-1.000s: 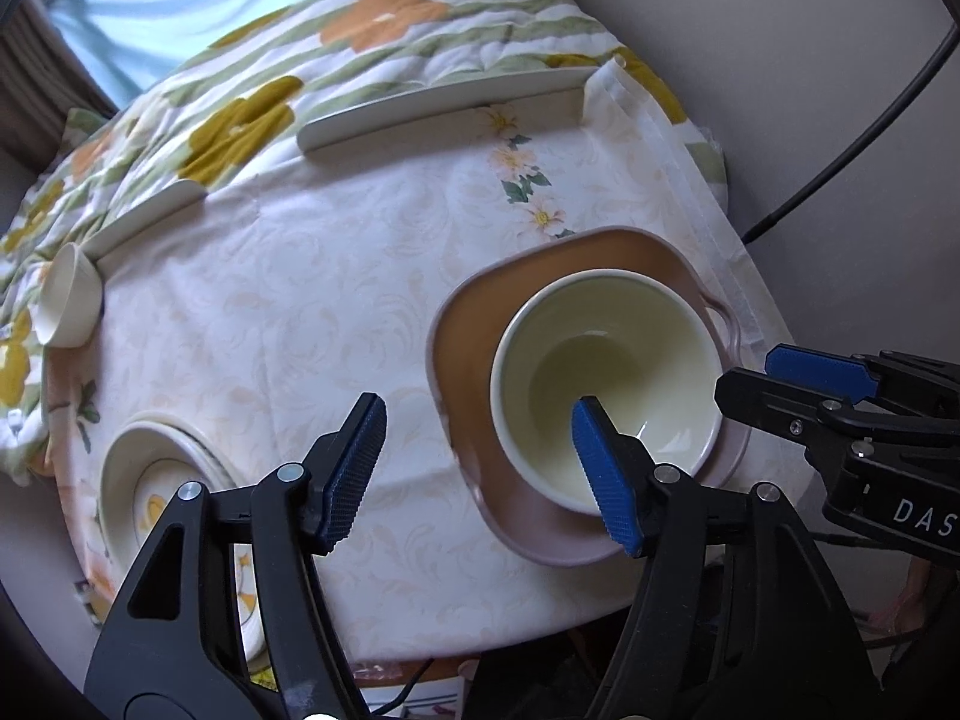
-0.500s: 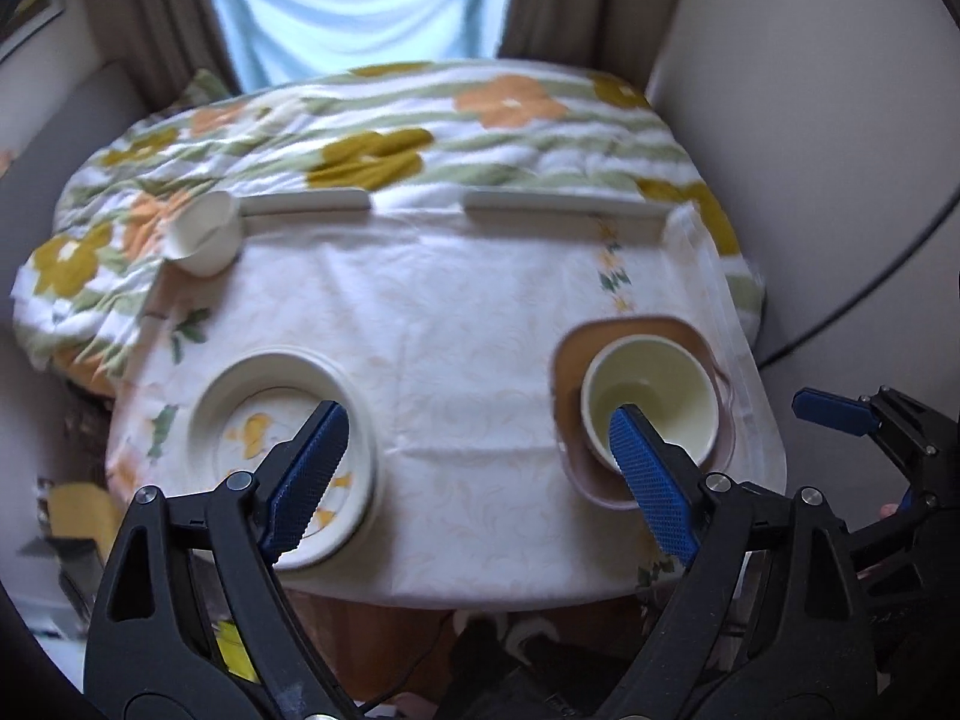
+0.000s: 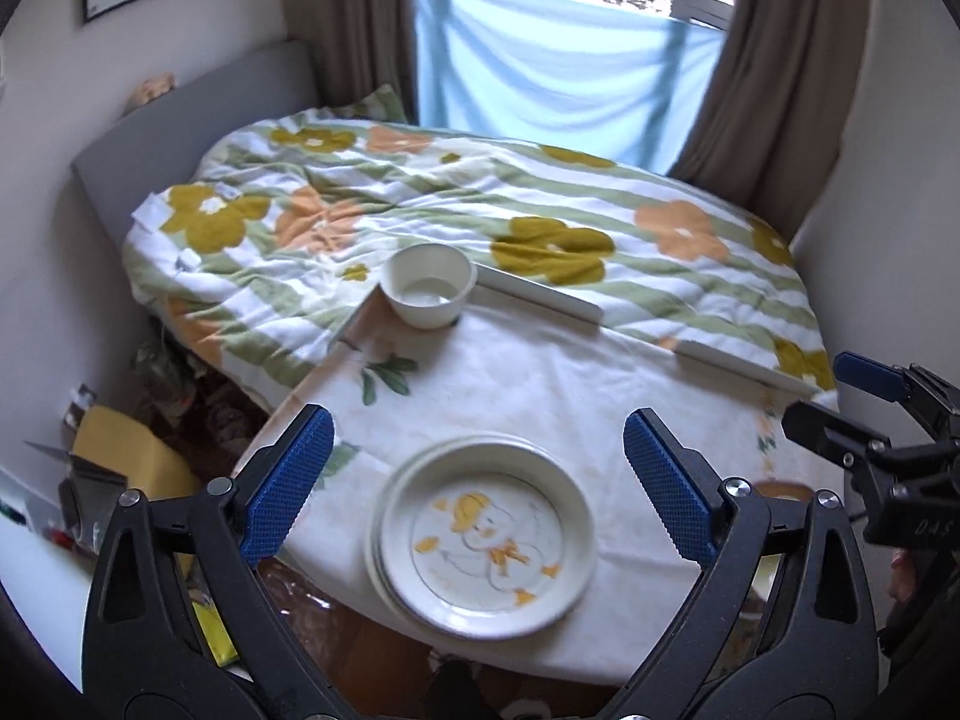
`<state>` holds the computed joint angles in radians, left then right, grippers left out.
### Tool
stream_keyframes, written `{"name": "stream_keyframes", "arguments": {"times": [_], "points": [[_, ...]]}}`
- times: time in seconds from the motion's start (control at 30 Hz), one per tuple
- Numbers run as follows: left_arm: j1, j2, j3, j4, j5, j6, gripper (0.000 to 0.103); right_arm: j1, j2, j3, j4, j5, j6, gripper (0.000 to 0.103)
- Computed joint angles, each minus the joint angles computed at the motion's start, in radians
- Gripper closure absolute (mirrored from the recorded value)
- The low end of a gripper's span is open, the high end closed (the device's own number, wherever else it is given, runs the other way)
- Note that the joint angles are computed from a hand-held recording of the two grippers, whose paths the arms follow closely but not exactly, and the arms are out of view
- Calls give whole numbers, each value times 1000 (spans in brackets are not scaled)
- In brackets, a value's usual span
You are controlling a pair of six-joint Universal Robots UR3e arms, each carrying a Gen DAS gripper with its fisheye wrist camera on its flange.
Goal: Organize plates and bowls
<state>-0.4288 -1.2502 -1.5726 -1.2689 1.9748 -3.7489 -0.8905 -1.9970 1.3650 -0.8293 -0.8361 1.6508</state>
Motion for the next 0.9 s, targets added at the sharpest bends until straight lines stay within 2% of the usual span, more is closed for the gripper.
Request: {"name": "stream_keyframes", "arguments": {"times": [0.1, 0.13, 0.23, 0.37, 0.5, 0.57, 0.6, 0.67, 0.73, 0.9], "points": [[238, 78, -112, 89, -160, 159, 6, 306, 117, 82, -427, -25, 411, 12], [300, 83, -141, 119, -201, 198, 6, 386, 169, 86, -533, -39, 514, 12], [497, 74, -228, 220, -357, 317, 6, 589, 362, 39, -772, -102, 767, 12], [678, -46, -275, 322, -534, 409, 6, 740, 609, -75, -923, -128, 972, 12], [763, -247, -265, 448, -646, 427, 11, 840, 837, -220, -991, -145, 1118, 13], [783, -355, -239, 495, -680, 419, 26, 869, 938, -302, -988, -149, 1167, 22], [795, -411, -226, 517, -704, 414, 29, 878, 981, -343, -975, -148, 1181, 28], [812, -501, -194, 545, -733, 412, 40, 904, 1072, -425, -968, -157, 1216, 33], [814, -579, -160, 568, -739, 408, 47, 926, 1151, -511, -947, -163, 1231, 43], [824, -693, -107, 588, -755, 420, 65, 964, 1328, -730, -884, -169, 1289, 54]]}}
